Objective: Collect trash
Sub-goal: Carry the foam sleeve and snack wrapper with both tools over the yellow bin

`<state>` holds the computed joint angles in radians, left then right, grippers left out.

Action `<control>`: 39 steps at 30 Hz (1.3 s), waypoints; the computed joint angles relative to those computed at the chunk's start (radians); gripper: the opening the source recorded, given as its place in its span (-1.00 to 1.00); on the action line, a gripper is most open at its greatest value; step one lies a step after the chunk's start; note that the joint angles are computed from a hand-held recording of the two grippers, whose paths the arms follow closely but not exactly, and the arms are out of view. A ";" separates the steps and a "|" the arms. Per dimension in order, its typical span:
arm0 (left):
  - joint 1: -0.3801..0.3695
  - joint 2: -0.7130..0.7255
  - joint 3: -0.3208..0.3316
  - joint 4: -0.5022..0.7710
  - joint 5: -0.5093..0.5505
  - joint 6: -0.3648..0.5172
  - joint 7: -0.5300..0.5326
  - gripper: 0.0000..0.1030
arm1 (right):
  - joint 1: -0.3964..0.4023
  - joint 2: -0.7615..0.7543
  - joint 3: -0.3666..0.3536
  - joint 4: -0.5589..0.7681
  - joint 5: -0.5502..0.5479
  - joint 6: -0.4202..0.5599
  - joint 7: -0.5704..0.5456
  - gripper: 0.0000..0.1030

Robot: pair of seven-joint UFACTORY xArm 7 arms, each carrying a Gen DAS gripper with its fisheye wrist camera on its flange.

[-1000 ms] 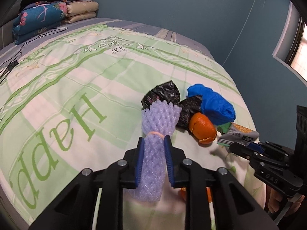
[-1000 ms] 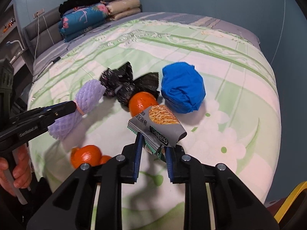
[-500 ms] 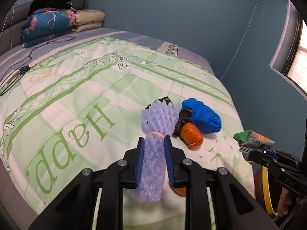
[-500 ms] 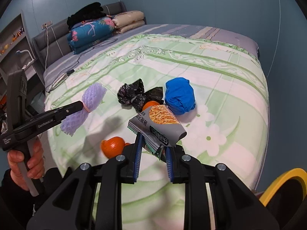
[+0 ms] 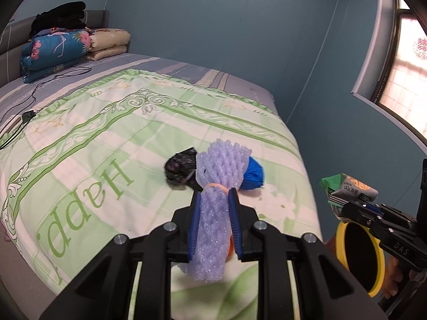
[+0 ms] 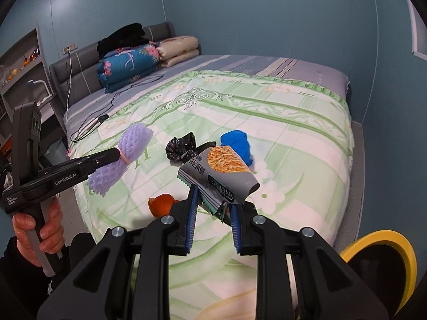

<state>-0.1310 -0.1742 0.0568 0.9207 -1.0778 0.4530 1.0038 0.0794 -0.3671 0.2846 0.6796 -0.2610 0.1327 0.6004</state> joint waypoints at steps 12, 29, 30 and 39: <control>-0.082 -0.111 -0.011 -0.061 0.044 -0.011 -0.033 -0.62 | -0.011 -0.161 -0.043 -0.111 0.059 0.004 -0.028 -0.59; -0.224 -0.185 -0.021 -0.118 0.141 -0.035 -0.114 -0.62 | -0.057 -0.383 -0.089 -0.260 0.133 0.043 -0.065 -0.59; -0.231 -0.188 -0.026 -0.123 0.149 -0.041 -0.120 -0.62 | -0.061 -0.389 -0.090 -0.264 0.135 0.045 -0.066 -0.59; -0.313 -0.220 -0.037 -0.151 0.188 -0.059 -0.128 -0.62 | -0.092 -0.505 -0.102 -0.329 0.156 0.093 -0.061 -0.59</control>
<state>-0.4442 -0.3944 0.0197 0.7698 -0.8901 0.3939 0.8762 -0.0128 -0.8722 0.1829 0.3505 -0.1051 0.2258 0.5393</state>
